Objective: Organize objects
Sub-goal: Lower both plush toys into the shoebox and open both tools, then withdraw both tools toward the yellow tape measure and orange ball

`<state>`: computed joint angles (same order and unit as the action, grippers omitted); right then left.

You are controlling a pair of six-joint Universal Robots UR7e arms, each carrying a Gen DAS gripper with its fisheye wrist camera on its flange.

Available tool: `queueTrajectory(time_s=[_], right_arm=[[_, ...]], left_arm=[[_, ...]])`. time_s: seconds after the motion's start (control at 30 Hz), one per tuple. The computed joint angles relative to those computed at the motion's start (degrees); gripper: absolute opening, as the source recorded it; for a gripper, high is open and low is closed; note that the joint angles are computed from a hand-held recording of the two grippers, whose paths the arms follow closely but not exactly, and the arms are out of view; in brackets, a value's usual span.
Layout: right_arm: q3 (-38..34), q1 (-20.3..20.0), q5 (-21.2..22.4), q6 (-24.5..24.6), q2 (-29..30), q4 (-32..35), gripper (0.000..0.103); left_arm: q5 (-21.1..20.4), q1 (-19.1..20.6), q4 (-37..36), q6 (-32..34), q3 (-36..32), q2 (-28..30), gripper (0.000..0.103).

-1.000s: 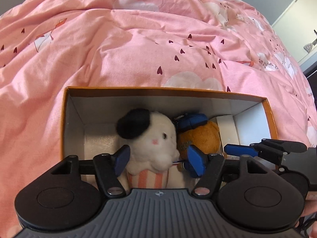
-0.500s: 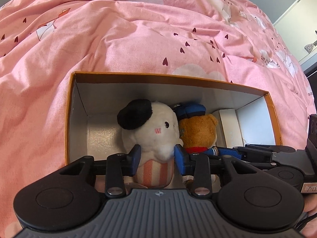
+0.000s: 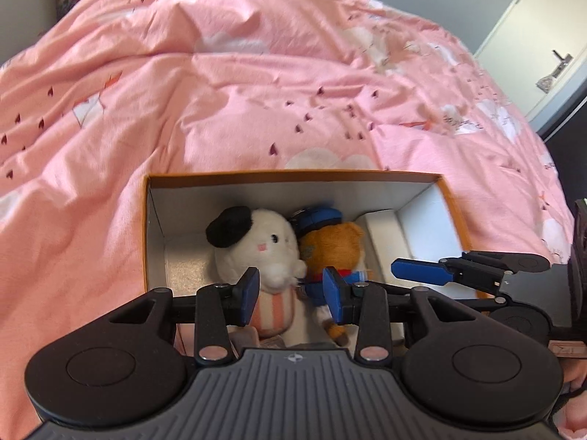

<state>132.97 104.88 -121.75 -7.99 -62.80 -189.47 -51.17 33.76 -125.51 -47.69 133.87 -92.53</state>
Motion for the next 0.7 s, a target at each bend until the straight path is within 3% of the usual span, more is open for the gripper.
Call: queueTrajectory(time_s=[0.23, 0.43, 0.57, 0.7], right_arm=[[5.7, 6.2, -3.4, 0.1, -3.2, -6.5, 0.044], [12.0, 10.7, -4.7, 0.7, -4.6, -13.7, 0.044], [16.3, 12.5, -4.5, 2.0, -4.7, -18.2, 0.045], [18.9, 15.3, -9.4, 7.0, -4.4, -16.3, 0.045]], left_arm=[[0.7, -11.4, 11.7, -8.5, 1.7, -6.5, 0.043], [1.0, -20.7, 21.9, -17.5, 3.6, -7.5, 0.044], [-3.0, -24.8, 24.0, -18.8, 5.6, -7.7, 0.044], [-8.0, -25.9, 22.5, -20.3, 8.8, -9.1, 0.049]])
